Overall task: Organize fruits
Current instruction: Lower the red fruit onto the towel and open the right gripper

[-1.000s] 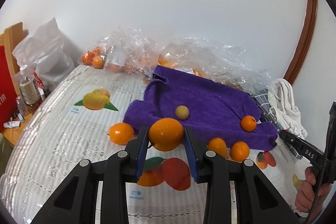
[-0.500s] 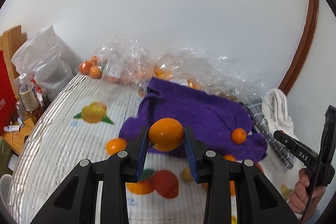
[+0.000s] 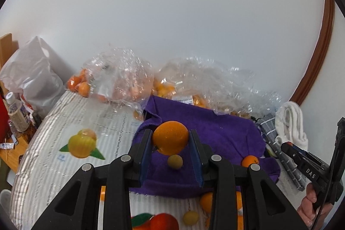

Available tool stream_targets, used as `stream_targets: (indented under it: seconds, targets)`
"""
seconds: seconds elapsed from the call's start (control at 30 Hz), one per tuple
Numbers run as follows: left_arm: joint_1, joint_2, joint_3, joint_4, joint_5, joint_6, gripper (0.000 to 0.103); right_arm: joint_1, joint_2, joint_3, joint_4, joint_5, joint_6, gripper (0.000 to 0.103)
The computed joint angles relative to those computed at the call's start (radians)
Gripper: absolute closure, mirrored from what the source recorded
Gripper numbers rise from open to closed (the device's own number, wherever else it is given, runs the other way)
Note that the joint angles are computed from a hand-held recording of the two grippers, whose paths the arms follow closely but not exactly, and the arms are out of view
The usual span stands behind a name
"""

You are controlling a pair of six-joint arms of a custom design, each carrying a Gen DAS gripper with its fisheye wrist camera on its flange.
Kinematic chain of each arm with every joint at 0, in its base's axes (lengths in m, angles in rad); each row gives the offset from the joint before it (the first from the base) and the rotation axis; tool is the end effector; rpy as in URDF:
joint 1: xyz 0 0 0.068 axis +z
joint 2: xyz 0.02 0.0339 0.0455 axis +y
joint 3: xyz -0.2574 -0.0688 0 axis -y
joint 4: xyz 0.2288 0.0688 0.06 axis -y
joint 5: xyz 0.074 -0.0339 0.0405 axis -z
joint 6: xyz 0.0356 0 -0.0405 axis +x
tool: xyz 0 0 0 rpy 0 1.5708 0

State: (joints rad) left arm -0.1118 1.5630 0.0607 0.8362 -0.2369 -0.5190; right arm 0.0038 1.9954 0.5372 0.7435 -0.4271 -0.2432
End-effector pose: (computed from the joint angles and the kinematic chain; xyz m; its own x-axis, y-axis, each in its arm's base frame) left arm 0.1787 -0.0117 0.0796 -0.4960 -0.4295 -0.7546 -0.3696 0.8909 -0.2641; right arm 0.2917 0.0159 0.0577 -0.5599 -0.2213 -0.7984 -0.4648 0.8816 0.0816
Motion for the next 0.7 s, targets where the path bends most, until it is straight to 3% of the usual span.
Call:
stream_targets:
  seconds: [0.2,0.4,0.7]
  targets:
    - [-0.043,0.360,0.045,0.278,-0.095,-0.028,0.071,0.002,0.142,0.087,-0.013,0.036,-0.034,0.079]
    - [-0.071,0.510,0.082,0.324,-0.144,-0.013,0.071,0.019,0.223,0.132,-0.019,0.098,-0.061,0.079]
    - [-0.106,0.545,0.138,0.237,-0.172,-0.022,0.071,0.037,0.296,0.148,0.022,0.144,-0.082,0.079]
